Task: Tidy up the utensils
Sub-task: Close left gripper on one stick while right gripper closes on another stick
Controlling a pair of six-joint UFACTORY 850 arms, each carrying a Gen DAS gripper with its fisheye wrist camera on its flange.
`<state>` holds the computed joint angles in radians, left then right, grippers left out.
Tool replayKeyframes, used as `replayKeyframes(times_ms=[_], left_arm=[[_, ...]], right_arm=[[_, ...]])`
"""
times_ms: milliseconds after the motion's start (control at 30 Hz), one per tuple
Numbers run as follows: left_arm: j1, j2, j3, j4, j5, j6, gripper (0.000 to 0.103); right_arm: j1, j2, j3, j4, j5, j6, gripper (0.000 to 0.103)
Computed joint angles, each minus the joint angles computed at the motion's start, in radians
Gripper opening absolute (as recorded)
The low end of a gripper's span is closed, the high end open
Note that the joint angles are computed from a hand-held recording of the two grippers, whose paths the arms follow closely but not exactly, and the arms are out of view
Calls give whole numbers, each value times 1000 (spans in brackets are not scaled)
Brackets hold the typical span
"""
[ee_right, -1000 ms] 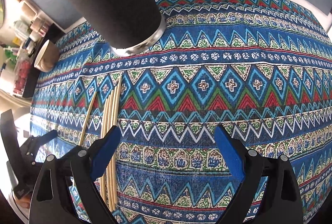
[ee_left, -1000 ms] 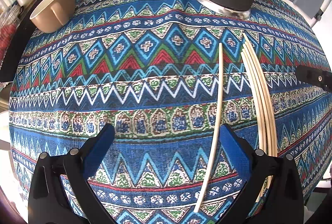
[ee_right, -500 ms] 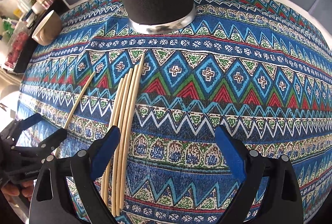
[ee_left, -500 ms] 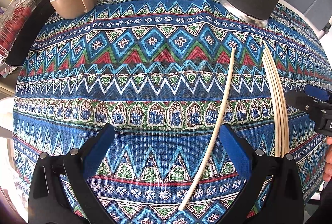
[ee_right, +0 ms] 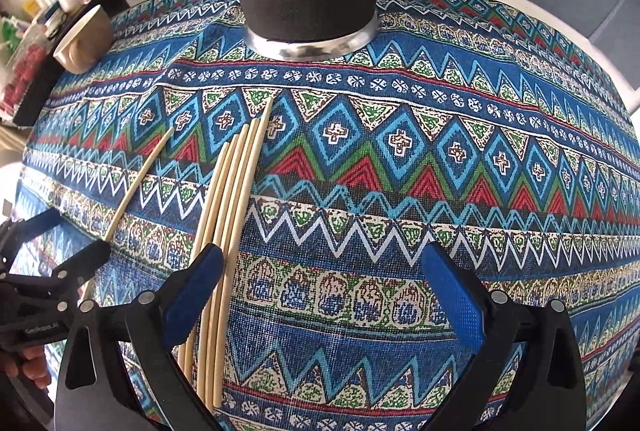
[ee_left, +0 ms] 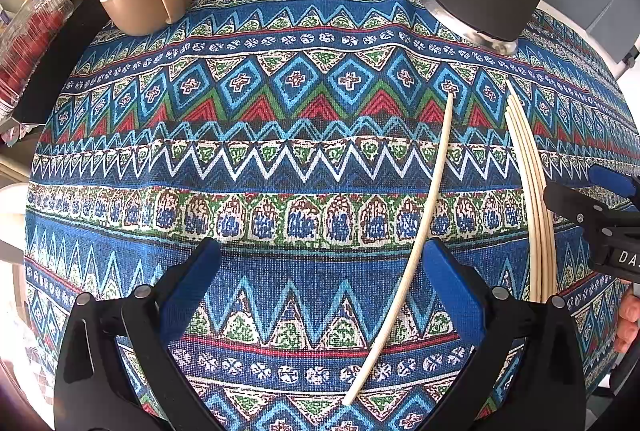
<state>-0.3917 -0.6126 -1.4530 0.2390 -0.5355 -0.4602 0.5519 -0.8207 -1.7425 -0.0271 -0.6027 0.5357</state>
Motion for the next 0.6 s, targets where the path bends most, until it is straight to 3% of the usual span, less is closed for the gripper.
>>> replayKeyframes(times_ms=[200,467,600], left_arm=[[1,6,11,3,5,-7,99],[-1,-32,-55,-20,-92,-55,99],[10,-54,-94,-73,-144,9,97]], right_arm=[[-11,21,32,-19,-10,5,95],[-12,-63,-130,14,-183,-35,96],[-27,-104,-208,54,-261,-99,94]])
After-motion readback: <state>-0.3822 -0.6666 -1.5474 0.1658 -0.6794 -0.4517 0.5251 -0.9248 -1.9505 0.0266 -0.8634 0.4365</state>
